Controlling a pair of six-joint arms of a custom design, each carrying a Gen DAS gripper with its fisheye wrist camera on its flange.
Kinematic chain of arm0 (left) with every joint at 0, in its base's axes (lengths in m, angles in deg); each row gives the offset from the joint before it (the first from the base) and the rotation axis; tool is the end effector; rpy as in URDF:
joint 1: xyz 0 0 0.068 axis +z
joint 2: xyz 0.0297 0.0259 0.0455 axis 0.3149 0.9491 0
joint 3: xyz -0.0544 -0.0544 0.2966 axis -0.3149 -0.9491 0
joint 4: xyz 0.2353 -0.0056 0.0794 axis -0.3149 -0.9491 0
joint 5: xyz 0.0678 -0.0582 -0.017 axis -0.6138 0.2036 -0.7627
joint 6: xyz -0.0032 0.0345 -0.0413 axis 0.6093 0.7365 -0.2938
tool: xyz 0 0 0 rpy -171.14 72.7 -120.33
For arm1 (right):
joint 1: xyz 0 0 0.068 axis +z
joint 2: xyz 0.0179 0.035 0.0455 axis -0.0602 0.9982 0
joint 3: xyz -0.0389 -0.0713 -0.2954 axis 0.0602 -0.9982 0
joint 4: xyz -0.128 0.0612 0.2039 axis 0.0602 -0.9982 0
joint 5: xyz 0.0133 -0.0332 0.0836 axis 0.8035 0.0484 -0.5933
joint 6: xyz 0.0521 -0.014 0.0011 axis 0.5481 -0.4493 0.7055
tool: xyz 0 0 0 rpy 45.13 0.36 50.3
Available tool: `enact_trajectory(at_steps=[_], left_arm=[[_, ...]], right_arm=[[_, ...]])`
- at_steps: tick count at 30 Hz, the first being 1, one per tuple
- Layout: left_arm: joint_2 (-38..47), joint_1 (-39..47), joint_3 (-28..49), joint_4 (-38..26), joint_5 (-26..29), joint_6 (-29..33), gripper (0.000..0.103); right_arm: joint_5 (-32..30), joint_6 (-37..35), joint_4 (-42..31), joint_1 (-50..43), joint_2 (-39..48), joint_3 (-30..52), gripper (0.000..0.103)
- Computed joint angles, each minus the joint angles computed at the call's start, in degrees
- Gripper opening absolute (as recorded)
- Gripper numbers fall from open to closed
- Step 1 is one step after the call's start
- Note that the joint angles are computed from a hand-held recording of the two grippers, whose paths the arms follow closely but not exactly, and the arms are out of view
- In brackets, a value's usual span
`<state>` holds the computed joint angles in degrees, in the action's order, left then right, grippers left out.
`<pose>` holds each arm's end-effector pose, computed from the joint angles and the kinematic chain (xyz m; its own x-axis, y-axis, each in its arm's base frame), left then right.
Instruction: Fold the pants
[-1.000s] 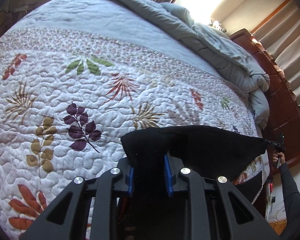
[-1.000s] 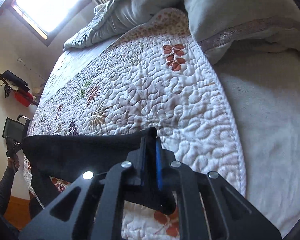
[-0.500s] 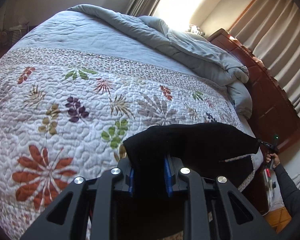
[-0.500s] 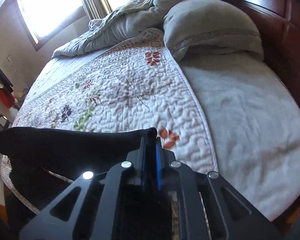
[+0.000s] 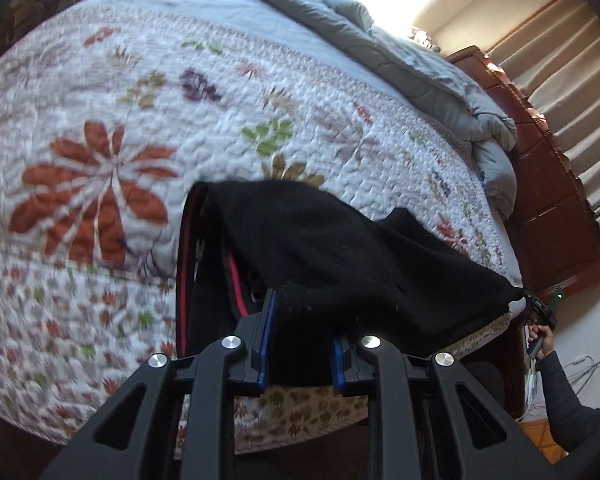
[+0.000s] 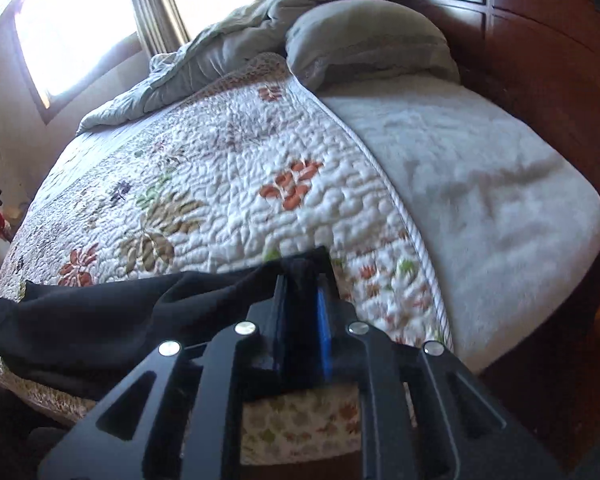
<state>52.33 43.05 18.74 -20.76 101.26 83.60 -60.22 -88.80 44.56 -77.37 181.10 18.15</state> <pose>0.4243 0.1710 0.1620 -0.9123 0.1785 -0.3687 0.3569 0.7879 -0.5018 0.0986 -0.2751 0.1550 -0.6185 0.4921 -0.6127 0.5053 0.8461 0.1695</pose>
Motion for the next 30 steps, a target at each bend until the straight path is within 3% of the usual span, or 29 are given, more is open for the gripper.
enact_trajectory(at_steps=[4, 6, 7, 8, 13, 18, 22, 27, 28, 30], left_arm=[[0.7, 1.5, -3.5, 3.6, -1.4, -2.8, 0.03], [-0.2, 2.4, -5.6, 5.6, -3.2, -3.8, 0.046], [-0.9, 2.7, -6.7, 6.9, -4.2, -4.4, 0.061], [-1.5, 3.5, -7.9, 8.1, -5.1, -4.8, 0.068], [-2.1, 8.8, -8.7, 7.8, -6.2, -5.6, 0.072], [-5.3, 13.1, -10.7, 6.4, 2.2, -8.8, 0.075], [-8.1, 10.1, -15.9, 10.0, 5.2, -10.6, 0.091], [-4.2, 4.6, -15.4, 11.3, 0.7, -15.9, 0.09], [-3.5, 3.8, -15.0, 11.3, -0.1, -16.6, 0.086], [-2.1, 3.2, -14.1, 10.0, 0.4, -17.1, 0.056]], right_arm=[[-0.2, 2.1, -1.9, -2.3, 1.6, -1.1, 0.021], [-1.4, 2.5, -4.8, -3.8, 2.8, -0.6, 0.026], [-1.8, 3.1, -5.8, -4.3, 3.3, -0.4, 0.028], [-2.2, 3.6, -6.8, -4.7, 3.7, -0.1, 0.032], [-5.9, 5.4, -13.0, -7.0, 6.1, 0.8, 0.044], [-10.2, 6.4, -17.4, -11.0, 7.6, 0.3, 0.045], [-16.6, 6.2, -21.6, -14.9, 10.3, 0.3, 0.046], [-23.8, 6.4, -26.5, -17.7, 11.9, -0.4, 0.06], [-24.5, 7.8, -26.7, -17.9, 11.5, -0.5, 0.061], [-25.4, 11.0, -26.4, -17.7, 10.7, -0.1, 0.063]])
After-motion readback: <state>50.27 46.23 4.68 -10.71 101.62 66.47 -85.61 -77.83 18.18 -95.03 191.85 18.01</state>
